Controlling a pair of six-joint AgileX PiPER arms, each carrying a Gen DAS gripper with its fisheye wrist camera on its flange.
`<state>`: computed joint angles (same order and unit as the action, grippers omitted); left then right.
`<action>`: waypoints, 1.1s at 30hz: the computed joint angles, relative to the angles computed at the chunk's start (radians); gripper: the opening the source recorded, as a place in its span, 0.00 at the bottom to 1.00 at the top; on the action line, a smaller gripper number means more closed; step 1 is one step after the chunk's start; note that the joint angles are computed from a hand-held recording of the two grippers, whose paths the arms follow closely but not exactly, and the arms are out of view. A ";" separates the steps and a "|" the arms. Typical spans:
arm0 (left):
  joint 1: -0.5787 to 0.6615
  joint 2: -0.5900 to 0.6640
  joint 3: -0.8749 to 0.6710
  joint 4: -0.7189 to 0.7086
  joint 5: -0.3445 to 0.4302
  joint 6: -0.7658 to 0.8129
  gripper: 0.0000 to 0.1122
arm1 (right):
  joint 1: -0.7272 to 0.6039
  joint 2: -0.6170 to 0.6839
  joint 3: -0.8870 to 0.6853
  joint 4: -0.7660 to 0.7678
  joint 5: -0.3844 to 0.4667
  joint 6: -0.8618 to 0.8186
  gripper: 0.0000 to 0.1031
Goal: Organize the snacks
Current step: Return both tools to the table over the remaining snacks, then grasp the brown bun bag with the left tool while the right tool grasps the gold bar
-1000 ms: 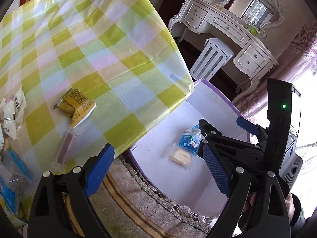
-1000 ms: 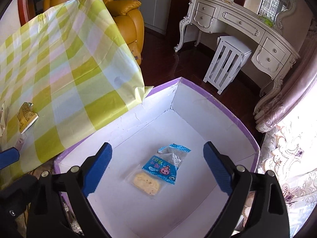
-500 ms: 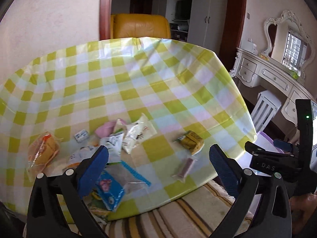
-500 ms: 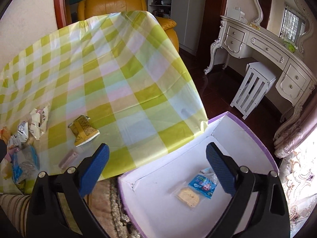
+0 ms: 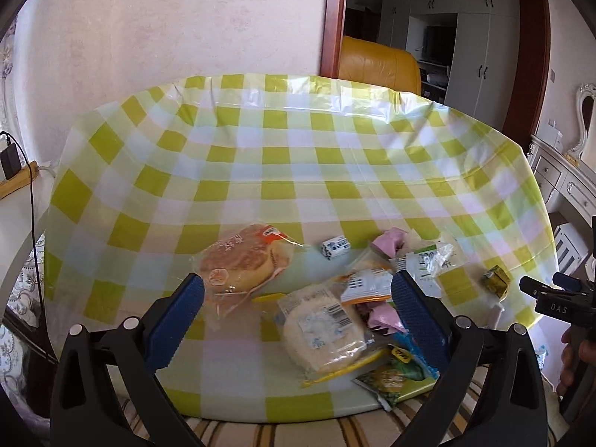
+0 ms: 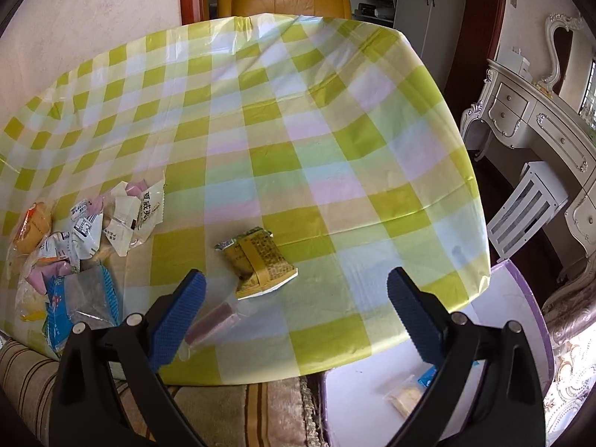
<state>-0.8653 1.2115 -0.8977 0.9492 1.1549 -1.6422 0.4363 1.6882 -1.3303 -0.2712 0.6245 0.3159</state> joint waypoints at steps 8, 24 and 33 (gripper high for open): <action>0.257 -0.074 0.074 -0.054 -0.174 0.261 0.85 | 0.014 0.142 -0.119 0.035 0.032 -0.051 0.94; 0.790 0.153 0.021 -0.589 -0.580 1.132 0.81 | -0.016 0.245 -0.226 0.194 0.097 -0.194 0.60; 0.825 0.152 0.034 -0.701 -0.613 1.220 0.44 | -0.010 0.234 -0.212 0.202 0.075 -0.217 0.37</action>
